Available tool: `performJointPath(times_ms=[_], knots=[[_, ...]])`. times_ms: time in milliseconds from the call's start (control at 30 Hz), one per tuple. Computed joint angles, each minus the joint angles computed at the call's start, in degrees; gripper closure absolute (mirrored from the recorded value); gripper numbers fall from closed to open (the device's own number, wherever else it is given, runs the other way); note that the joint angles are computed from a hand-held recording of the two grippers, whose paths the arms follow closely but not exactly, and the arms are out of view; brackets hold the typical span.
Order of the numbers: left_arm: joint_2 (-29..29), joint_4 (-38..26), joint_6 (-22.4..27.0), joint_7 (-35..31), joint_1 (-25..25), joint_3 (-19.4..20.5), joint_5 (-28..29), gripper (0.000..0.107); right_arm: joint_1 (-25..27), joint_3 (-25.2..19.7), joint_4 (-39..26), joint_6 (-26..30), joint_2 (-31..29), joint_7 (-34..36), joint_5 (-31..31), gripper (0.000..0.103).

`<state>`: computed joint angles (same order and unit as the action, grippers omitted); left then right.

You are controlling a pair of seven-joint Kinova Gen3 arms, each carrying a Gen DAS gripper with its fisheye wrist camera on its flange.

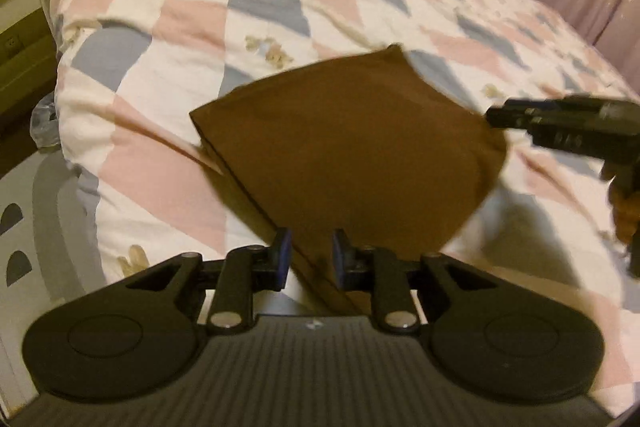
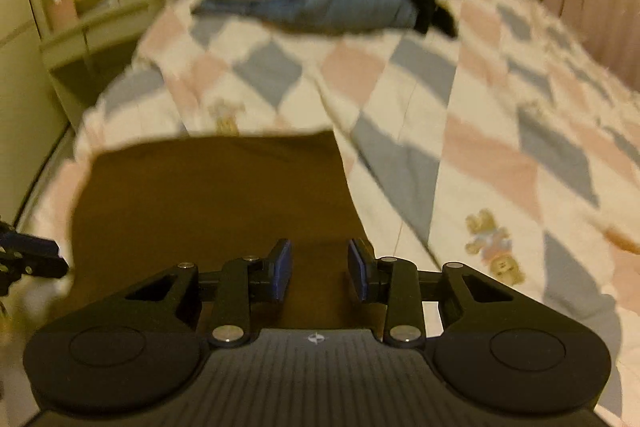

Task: Fold clothes

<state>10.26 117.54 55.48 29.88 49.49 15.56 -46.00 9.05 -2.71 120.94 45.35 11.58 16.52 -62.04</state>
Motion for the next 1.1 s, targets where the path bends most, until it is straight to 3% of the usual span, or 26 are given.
performJointPath(times_ms=[100,200,267,400,500,700,833,967,1100], knots=[[2.77,-2.17,-0.41,-1.81,0.49,-0.74,0.72,0.089,1.06,-1.5,1.55,-0.8,-0.53,0.43,1.2,0.068],[6.51,-3.77,-4.0,-7.75,-6.36,1.36,6.66,0.087,-5.73,0.52,1.92,-6.62,1.54,-5.71,5.33,0.068],[5.86,-4.59,-2.69,-8.87,-8.24,2.3,8.7,0.087,-7.77,1.61,1.21,-7.14,1.98,-10.37,7.24,0.068],[4.07,-9.81,6.31,-14.42,-5.17,0.56,12.2,0.087,-1.16,-0.51,0.01,-0.94,-2.17,-15.02,8.16,0.068],[2.07,-14.32,13.3,-16.45,-3.94,1.43,13.55,0.081,-0.94,4.53,-0.47,5.24,-6.53,-17.31,8.91,0.064],[-0.42,-25.18,27.28,-18.76,6.66,-3.49,13.76,0.07,3.57,10.2,-2.89,18.93,-16.07,-25.0,12.71,0.062],[0.54,-31.85,35.73,-16.54,6.22,2.94,12.25,0.065,3.56,14.18,-5.64,25.97,-21.64,-30.55,15.8,0.052],[2.45,-38.47,41.83,-15.72,10.44,3.99,12.22,0.061,2.55,16.82,-8.79,31.4,-25.81,-36.69,19.4,0.041],[5.06,-44.72,46.7,-16.31,15.41,3.73,11.8,0.059,0.82,18.51,-12.39,36.23,-28.07,-41.33,23.14,0.038]])
